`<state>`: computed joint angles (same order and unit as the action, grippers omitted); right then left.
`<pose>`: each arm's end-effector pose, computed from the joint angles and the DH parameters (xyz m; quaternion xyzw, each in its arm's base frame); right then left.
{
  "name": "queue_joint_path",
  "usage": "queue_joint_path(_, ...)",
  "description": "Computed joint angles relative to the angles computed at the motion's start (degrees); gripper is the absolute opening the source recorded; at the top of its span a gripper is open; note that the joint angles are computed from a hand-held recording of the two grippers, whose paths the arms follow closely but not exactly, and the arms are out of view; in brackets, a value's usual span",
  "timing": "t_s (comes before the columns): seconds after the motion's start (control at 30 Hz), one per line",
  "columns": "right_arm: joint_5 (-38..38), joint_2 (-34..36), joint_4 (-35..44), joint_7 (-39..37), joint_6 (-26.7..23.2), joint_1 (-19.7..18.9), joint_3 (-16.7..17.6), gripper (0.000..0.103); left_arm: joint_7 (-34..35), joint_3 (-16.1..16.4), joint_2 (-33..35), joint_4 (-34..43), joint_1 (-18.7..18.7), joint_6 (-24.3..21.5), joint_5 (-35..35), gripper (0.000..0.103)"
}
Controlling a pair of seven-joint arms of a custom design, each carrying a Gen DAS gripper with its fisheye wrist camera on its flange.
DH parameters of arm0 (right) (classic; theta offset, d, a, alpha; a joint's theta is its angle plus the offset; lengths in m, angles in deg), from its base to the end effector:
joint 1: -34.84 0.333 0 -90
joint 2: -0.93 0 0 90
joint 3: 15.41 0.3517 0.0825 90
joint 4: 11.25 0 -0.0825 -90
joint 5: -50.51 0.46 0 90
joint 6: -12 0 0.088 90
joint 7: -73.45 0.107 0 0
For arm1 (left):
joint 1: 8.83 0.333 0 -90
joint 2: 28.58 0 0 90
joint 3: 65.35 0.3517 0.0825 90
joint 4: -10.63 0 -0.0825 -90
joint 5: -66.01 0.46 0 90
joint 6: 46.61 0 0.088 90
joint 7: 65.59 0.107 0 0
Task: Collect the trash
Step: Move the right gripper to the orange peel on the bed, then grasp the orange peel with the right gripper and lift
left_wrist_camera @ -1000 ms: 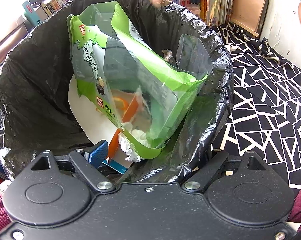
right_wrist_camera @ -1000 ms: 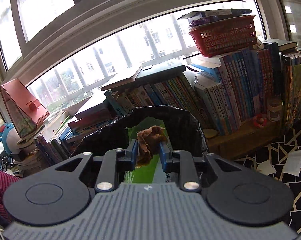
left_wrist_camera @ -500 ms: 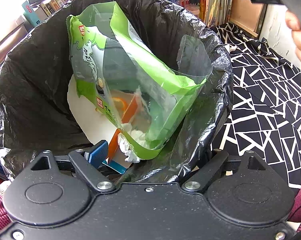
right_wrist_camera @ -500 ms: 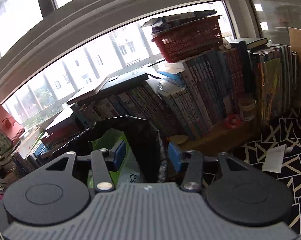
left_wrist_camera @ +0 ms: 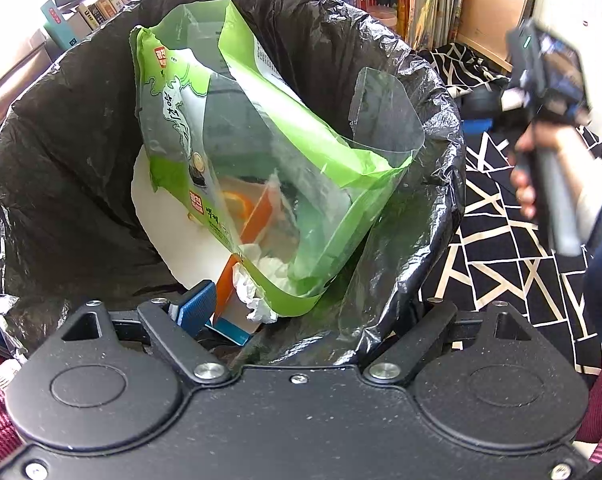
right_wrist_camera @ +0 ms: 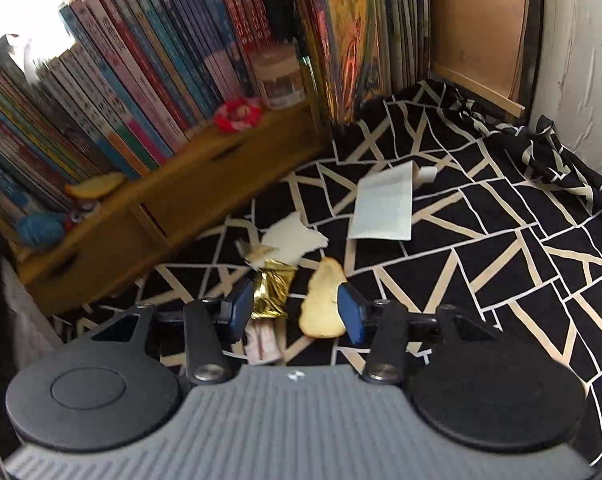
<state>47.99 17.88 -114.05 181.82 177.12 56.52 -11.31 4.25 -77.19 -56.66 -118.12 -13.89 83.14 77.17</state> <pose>0.6852 0.3278 0.4767 -0.7009 0.5997 -0.1544 0.3538 0.4815 -0.1578 0.6224 -0.6686 0.6897 -0.1552 0.2305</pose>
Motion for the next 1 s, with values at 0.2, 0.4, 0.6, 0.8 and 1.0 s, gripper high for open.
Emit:
queue_joint_path(0.2,-4.4,2.7,0.8,-0.1,-1.0,1.5,-1.6,0.063,-0.3,0.0,0.1,0.1,0.1,-0.1,0.0,0.086)
queue_joint_path(0.4,-7.5,5.0,3.6,-1.2,-3.3,2.8,-2.7,0.063,0.1,0.1,0.5,0.3,-0.3,-0.1,-0.2,0.086)
queue_joint_path(0.6,-8.4,7.0,5.5,-0.5,-5.5,3.1,-3.0,0.055,0.3,-0.1,0.4,0.2,-0.3,0.1,-0.1,0.086)
queue_joint_path(0.8,-8.1,5.9,4.1,0.4,-3.1,3.1,-3.1,0.043,-0.5,-0.4,0.0,0.0,-0.1,0.4,0.5,0.086)
queue_joint_path(1.0,-8.2,3.4,3.3,2.0,-1.7,3.1,-3.0,0.041,-0.8,-0.5,-0.2,-0.2,-0.1,0.5,0.7,0.087)
